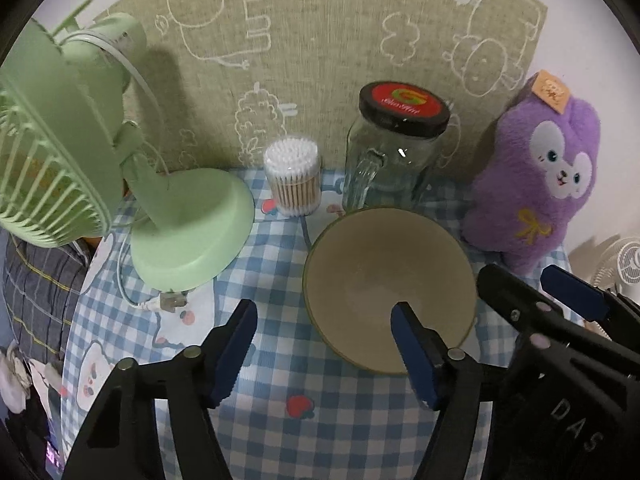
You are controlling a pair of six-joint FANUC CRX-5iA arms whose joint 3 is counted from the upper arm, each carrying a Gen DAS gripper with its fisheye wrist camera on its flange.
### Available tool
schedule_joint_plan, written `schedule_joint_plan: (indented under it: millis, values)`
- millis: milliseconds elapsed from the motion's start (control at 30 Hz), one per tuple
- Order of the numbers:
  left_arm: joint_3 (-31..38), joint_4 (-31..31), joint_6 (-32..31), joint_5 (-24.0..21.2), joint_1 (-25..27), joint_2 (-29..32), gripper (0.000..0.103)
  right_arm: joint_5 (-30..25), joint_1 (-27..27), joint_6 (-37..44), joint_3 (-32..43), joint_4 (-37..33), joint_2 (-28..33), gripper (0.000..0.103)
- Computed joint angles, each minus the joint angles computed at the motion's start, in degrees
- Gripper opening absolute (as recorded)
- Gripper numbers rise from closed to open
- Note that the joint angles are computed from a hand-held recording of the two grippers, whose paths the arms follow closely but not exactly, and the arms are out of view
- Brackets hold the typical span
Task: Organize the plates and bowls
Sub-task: 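Grasp the rim of the cream bowl with both grippers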
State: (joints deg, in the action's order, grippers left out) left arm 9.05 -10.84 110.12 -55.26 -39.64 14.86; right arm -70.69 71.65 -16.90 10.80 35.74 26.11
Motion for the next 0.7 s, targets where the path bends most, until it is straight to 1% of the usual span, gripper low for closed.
schedule_joint_plan:
  millis: [133, 267, 300, 333, 400, 433, 533, 567, 600, 667, 700]
  values:
    - [1.0, -1.0, 0.5, -0.3, -0.3, 1.6, 0.064, 2.1, -1.0, 0.3, -1.1, -0.7, 0.1, 0.058]
    - [1.4, -1.2, 0.5, 0.0, -0.2, 2.8, 0.058, 4.3, -1.9, 0.4, -2.4, -1.0, 0.1, 0.053]
    - [1.5, -1.4, 0.6, 0.2, -0.2, 3.1, 0.056, 4.6, -2.1, 0.4, -2.6, -1.1, 0.1, 0.049]
    - [1.6, -1.6, 0.8, 0.1, -0.2, 3.4, 0.055, 5.1, -2.4, 0.5, -2.8, -1.2, 0.2, 0.047]
    - [1.6, -1.2, 0.5, 0.4, 0.0, 3.9, 0.049, 6.1, -2.8, 0.6, -3.1, -1.7, 0.2, 0.045]
    - [1.5, -1.0, 0.4, 0.4, 0.0, 4.1, 0.048, 6.6, -3.0, 0.7, -3.2, -1.8, 0.3, 0.044]
    - [1.8, -0.9, 0.2, 0.4, 0.2, 4.8, 0.041, 7.2, -3.4, 1.8, -2.9, -2.1, 0.8, 0.038]
    - [1.4, -0.1, -0.4, 0.8, 0.5, 4.9, 0.035, 7.3, -3.5, 2.1, -2.7, -2.3, 1.0, 0.033]
    - [1.2, 0.8, -1.0, 1.1, 0.8, 4.9, 0.031, 7.6, -3.6, 2.3, -2.8, -2.3, 1.0, 0.027]
    - [1.3, 0.9, -1.5, 1.1, 0.7, 5.3, 0.026, 7.3, -3.7, 2.9, -2.4, -2.4, 1.4, 0.024]
    - [1.5, 0.5, -1.4, 1.0, 0.6, 5.4, 0.025, 6.7, -3.7, 3.3, -2.0, -2.3, 1.8, 0.022]
